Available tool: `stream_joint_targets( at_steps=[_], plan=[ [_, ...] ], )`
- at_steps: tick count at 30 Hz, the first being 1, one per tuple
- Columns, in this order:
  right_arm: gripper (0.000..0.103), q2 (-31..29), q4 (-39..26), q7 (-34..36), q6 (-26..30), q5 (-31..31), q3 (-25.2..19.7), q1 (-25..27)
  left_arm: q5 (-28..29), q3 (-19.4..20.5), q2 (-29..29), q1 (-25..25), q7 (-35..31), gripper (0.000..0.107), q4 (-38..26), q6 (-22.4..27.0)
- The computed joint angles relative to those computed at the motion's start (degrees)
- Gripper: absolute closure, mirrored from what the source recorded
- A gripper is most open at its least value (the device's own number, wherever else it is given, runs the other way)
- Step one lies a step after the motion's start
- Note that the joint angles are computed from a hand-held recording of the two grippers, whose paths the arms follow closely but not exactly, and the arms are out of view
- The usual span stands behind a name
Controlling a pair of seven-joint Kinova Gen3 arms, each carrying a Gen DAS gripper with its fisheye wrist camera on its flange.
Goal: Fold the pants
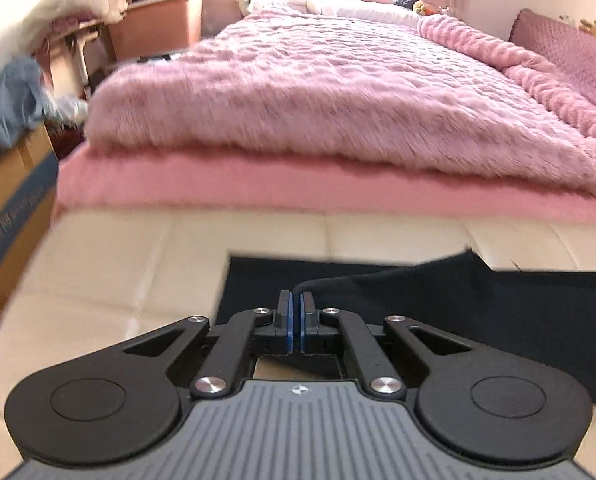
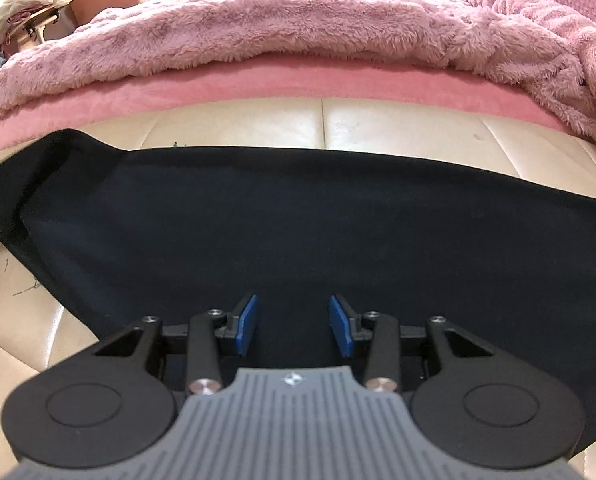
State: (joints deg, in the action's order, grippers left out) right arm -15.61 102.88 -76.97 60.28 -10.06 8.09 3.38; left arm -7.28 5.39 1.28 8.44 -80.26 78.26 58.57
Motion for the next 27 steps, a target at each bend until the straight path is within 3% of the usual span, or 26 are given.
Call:
stream_joint_targets(
  at_steps=[7, 15, 19, 25, 27],
  plan=[
    [0.066, 0.3, 0.0, 0.8, 0.0, 0.0, 0.0, -0.3, -2.3, -1.6, 12.8, 0.0, -6.6, 0.105, -15.2, 9.1],
    [0.066, 0.9, -0.1, 1.6, 0.4, -1.0, 0.4, -0.2, -4.1, -3.9, 19.6, 1.4, -8.5, 0.104, -19.5, 12.2],
    [0.065, 0.9, 0.0, 1.7, 0.2, -1.0, 0.2, 0.0, -5.2, -4.9, 18.9, 2.3, -5.2, 0.09, -18.0, 10.9],
    [0.066, -0.5, -0.3, 2.4, 0.1, -1.9, 0.6, -0.4, 4.0, -3.6, 14.6, -3.5, -5.8, 0.086, -17.6, 13.3],
    [0.066, -1.0, -0.7, 3.2, 0.8, -2.9, 1.0, -1.0, 8.4, -3.2, 13.3, -5.7, -5.7, 0.08, -16.4, 14.4]
  ],
)
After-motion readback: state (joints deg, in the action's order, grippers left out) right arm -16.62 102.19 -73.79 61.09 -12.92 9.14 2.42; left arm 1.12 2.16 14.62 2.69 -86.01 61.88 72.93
